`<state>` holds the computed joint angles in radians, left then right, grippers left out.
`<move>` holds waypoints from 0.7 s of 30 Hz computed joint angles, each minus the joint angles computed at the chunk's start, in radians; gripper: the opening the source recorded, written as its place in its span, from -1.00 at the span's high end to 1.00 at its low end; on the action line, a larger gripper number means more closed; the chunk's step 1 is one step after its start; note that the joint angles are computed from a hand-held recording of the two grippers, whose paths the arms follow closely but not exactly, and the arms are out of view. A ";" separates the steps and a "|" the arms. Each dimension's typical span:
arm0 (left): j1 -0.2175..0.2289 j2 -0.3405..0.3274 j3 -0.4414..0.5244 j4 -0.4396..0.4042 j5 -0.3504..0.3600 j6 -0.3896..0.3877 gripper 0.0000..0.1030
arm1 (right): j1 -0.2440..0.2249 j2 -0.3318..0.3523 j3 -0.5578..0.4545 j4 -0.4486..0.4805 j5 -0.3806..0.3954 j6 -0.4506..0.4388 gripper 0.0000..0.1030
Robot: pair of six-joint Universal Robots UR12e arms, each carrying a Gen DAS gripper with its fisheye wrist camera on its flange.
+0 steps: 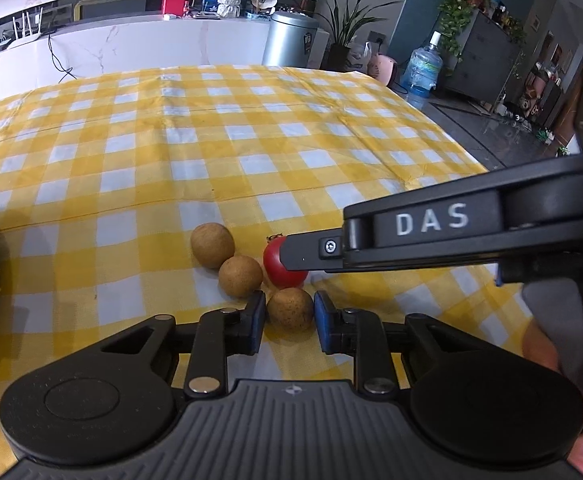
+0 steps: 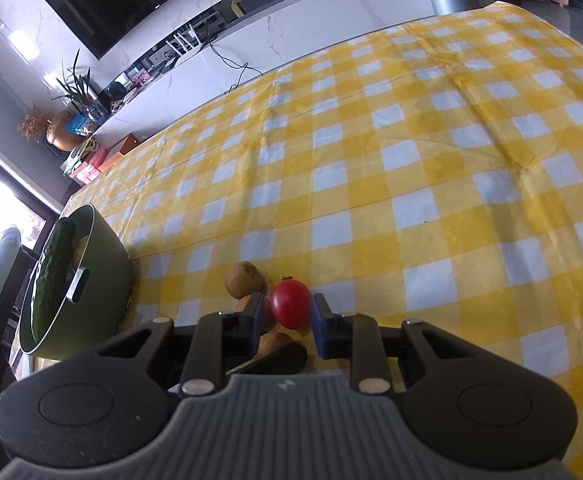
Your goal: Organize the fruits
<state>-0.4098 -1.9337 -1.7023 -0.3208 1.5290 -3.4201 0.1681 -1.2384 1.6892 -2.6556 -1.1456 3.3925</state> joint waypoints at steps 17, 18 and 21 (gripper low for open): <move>0.020 0.078 -0.055 0.030 0.061 -0.048 0.44 | 0.023 0.029 -0.042 0.052 -0.061 -0.039 0.55; 0.020 0.082 -0.056 0.032 0.062 -0.047 0.44 | 0.021 0.031 -0.044 0.057 -0.051 -0.035 0.55; 0.022 0.095 -0.064 0.045 0.068 -0.058 0.44 | 0.020 0.032 -0.044 0.056 -0.046 -0.027 0.58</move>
